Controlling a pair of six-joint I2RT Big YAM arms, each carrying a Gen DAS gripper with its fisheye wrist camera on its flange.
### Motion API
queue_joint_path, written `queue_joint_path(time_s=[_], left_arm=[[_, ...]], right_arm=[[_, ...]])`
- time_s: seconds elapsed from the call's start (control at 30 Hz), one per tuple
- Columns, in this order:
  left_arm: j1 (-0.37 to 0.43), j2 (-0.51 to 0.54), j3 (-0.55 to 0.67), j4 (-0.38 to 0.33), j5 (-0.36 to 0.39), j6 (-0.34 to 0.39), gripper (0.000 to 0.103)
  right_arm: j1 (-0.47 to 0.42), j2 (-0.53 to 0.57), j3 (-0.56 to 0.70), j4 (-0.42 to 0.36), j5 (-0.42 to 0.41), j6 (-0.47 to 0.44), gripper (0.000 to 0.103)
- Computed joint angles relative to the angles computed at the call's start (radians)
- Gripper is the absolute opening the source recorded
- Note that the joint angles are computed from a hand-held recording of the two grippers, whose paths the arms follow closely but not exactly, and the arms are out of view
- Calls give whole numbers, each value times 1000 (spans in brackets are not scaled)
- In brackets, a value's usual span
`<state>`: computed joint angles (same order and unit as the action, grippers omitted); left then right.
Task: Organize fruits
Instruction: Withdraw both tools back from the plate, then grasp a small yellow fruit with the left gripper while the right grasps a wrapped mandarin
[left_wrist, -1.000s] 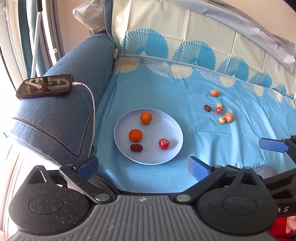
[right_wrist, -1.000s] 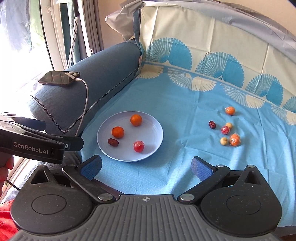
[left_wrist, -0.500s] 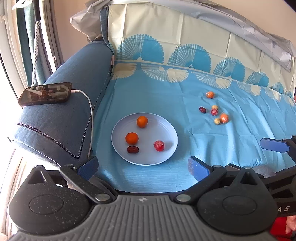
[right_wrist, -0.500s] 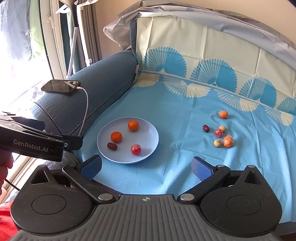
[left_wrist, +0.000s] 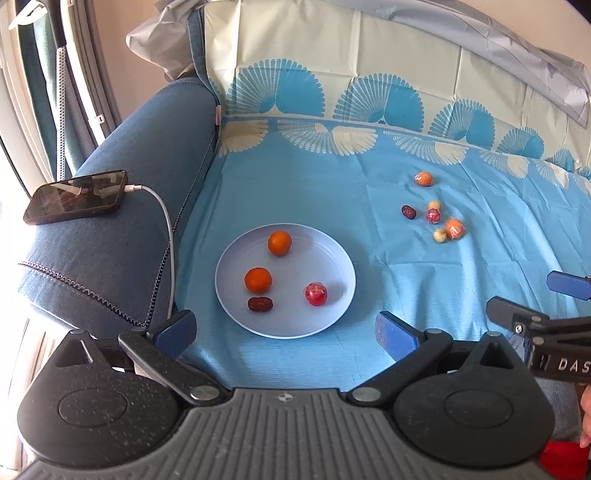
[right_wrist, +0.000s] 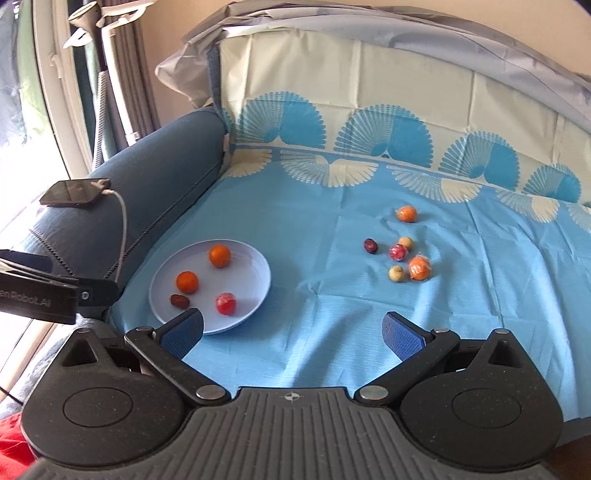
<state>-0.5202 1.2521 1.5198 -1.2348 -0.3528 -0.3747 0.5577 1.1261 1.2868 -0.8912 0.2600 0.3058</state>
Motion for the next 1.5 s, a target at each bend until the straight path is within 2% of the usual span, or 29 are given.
queue_joint_path(time_s=[0.17,0.37,0.6,0.8,0.9,1.0,1.07,1.17,1.23,1.33,1.37,1.4,1.43,1.47,1.5], left_arm=[[2,94,64,-15,40,7,103],[-1,217,146,-25,39,24,103],[-1,382,277,-29,54,49,103],[-13,533,394,8,60,98,103],[-21,603,439,60,76,113,103],[-30,679,487,124,122,147,103],[-40,741,540,146,154,178,103],[-56,830,629,157,184,218,103],[-61,874,677,163,213,233,103],[-67,936,754,150,248,243,101],[-69,958,783,135,257,242,93],[-68,986,826,104,274,243,75],[-67,1020,881,60,292,243,65],[-69,1040,912,47,287,237,61],[-71,1030,892,79,287,241,42]], right_arm=[[-132,43,-60,109,55,-11,102],[-284,188,-113,319,93,-170,102],[-357,433,-38,442,55,-245,102],[-390,557,35,530,-12,-302,102],[-415,585,69,547,-45,-327,102],[-459,600,99,531,-96,-276,102],[-493,608,120,489,-141,-239,100],[-532,604,114,482,-207,-212,97],[-545,595,100,493,-235,-229,92],[-548,590,91,504,-246,-253,91],[-547,590,89,506,-244,-257,91],[-545,588,86,510,-236,-258,91],[-542,586,83,516,-230,-260,85],[-540,582,78,523,-226,-262,81],[-537,580,77,525,-218,-264,70]])
